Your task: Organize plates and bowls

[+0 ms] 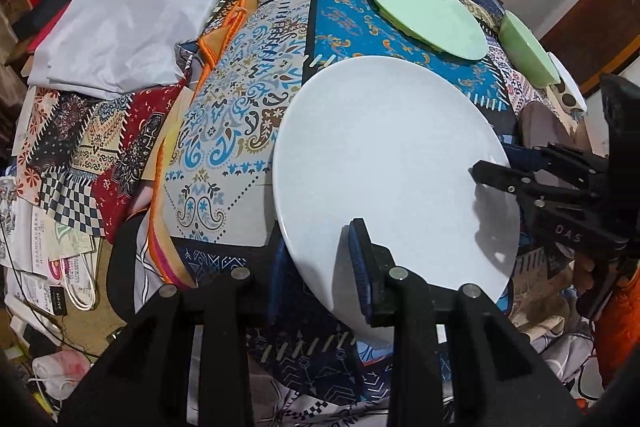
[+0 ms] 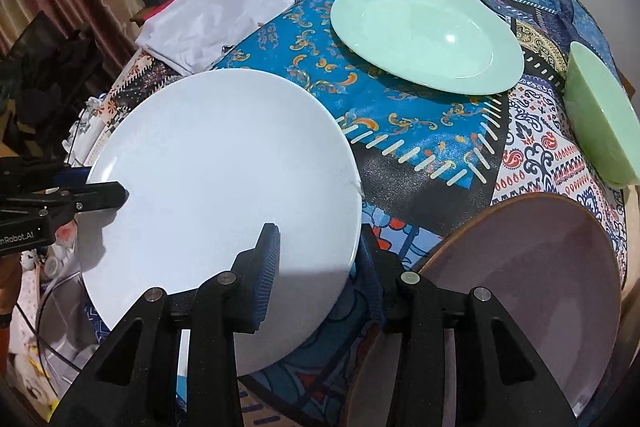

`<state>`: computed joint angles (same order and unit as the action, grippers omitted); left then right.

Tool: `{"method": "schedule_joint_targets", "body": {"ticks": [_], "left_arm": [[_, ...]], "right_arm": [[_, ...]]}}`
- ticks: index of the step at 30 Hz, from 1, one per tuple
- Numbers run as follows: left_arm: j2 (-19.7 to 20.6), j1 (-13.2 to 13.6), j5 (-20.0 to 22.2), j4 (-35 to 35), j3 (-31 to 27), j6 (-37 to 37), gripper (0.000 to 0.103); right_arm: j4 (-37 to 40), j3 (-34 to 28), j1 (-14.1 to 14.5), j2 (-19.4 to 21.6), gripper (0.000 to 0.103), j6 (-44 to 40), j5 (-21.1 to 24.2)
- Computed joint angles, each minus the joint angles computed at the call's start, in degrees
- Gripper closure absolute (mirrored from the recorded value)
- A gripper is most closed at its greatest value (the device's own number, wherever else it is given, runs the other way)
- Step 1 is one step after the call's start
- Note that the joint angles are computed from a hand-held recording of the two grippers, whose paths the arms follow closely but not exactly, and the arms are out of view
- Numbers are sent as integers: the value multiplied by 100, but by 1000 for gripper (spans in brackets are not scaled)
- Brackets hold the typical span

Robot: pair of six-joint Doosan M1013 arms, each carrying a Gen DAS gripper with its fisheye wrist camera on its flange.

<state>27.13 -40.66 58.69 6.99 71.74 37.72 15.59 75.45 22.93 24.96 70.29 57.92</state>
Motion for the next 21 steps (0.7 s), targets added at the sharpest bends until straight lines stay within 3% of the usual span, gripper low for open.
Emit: {"method": "schedule_joint_targets", "body": {"ticks": [7,21], "left_arm": [[12,-60,46,218,-14,-275,72],[-19,-136,261,534,-104,-696,72]], "right_arm": [[241,68,-83,-51,75,178,-117],[540,147,-126,-175,78,90,-313]]}}
